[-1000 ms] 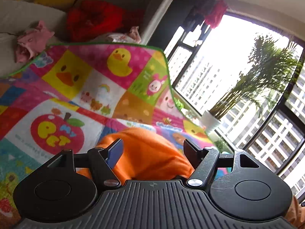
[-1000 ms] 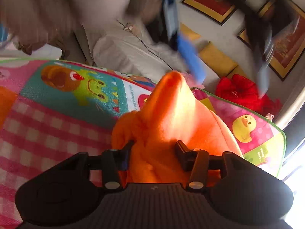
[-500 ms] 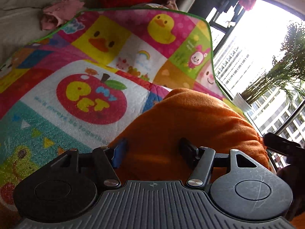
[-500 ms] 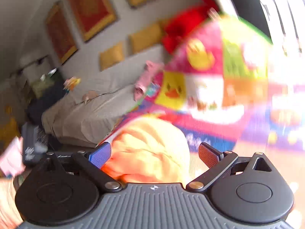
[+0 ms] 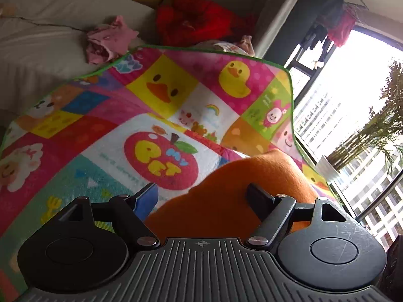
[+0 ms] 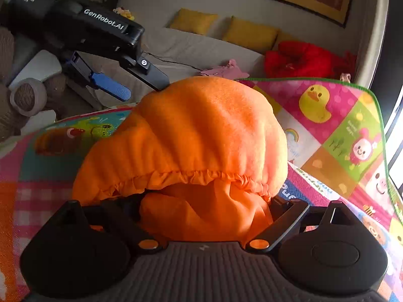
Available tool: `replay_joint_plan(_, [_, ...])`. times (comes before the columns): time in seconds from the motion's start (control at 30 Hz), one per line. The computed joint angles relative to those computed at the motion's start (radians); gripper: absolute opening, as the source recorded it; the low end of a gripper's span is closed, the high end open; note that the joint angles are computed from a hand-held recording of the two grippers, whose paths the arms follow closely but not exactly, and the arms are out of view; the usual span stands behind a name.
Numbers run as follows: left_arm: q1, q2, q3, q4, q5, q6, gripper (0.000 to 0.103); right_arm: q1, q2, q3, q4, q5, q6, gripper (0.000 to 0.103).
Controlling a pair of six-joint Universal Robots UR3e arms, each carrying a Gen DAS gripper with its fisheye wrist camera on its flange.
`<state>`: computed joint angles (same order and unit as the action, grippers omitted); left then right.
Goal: Fold clothes
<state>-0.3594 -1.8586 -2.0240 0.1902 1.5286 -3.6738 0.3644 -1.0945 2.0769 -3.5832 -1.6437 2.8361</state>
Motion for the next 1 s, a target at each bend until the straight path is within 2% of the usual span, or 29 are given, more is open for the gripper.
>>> replay_joint_plan(0.03, [-0.018, -0.01, 0.01, -0.009, 0.018, 0.006, 0.083, -0.004, -0.01, 0.007, 0.0, 0.012, -0.002, 0.095])
replay_joint_plan(0.07, [-0.036, -0.029, 0.027, -0.023, 0.046, 0.017, 0.084, -0.037, -0.051, 0.035, 0.02, 0.067, 0.002, 0.095])
replay_joint_plan(0.13, [-0.058, -0.068, 0.057, -0.041, 0.083, 0.036, 0.085, -0.132, -0.158, 0.098, 0.09, 0.212, 0.011, 0.095])
replay_joint_plan(0.23, [-0.052, -0.108, 0.063, -0.017, 0.068, 0.034, 0.086, -0.317, -0.331, 0.182, 0.217, 0.468, 0.029, 0.096])
replay_joint_plan(0.3, [-0.053, -0.13, 0.075, -0.007, 0.068, 0.033, 0.086, -0.425, -0.394, 0.201, 0.263, 0.607, 0.076, 0.101])
replay_joint_plan(0.37, [-0.054, -0.143, 0.083, -0.001, 0.068, 0.034, 0.087, -0.53, -0.448, 0.207, 0.319, 0.742, 0.126, 0.101])
replay_joint_plan(0.43, [-0.055, -0.148, 0.087, 0.0, 0.069, 0.035, 0.087, -0.568, -0.416, 0.17, 0.316, 0.792, 0.199, 0.101])
replay_joint_plan(0.53, [-0.049, -0.139, 0.078, -0.004, 0.065, 0.031, 0.089, -0.518, -0.27, 0.056, 0.271, 0.715, 0.281, 0.101])
replay_joint_plan(0.67, [-0.038, -0.095, 0.04, -0.017, 0.079, -0.011, 0.091, -0.409, -0.073, -0.129, 0.289, 0.565, 0.296, 0.101])
replay_joint_plan(0.73, [-0.029, -0.041, -0.02, -0.006, 0.085, -0.051, 0.092, -0.37, -0.059, -0.14, 0.303, 0.485, 0.281, 0.101])
replay_joint_plan(0.8, [-0.008, 0.033, -0.111, 0.023, 0.045, -0.079, 0.092, -0.363, -0.069, -0.109, 0.292, 0.465, 0.255, 0.101])
replay_joint_plan(0.9, [0.016, 0.095, -0.203, 0.061, -0.06, -0.111, 0.093, -0.352, -0.092, -0.042, 0.23, 0.408, 0.207, 0.101])
replay_joint_plan(1.0, [0.009, 0.068, -0.211, 0.085, -0.165, -0.115, 0.092, -0.355, -0.109, 0.033, 0.148, 0.37, 0.189, 0.101])
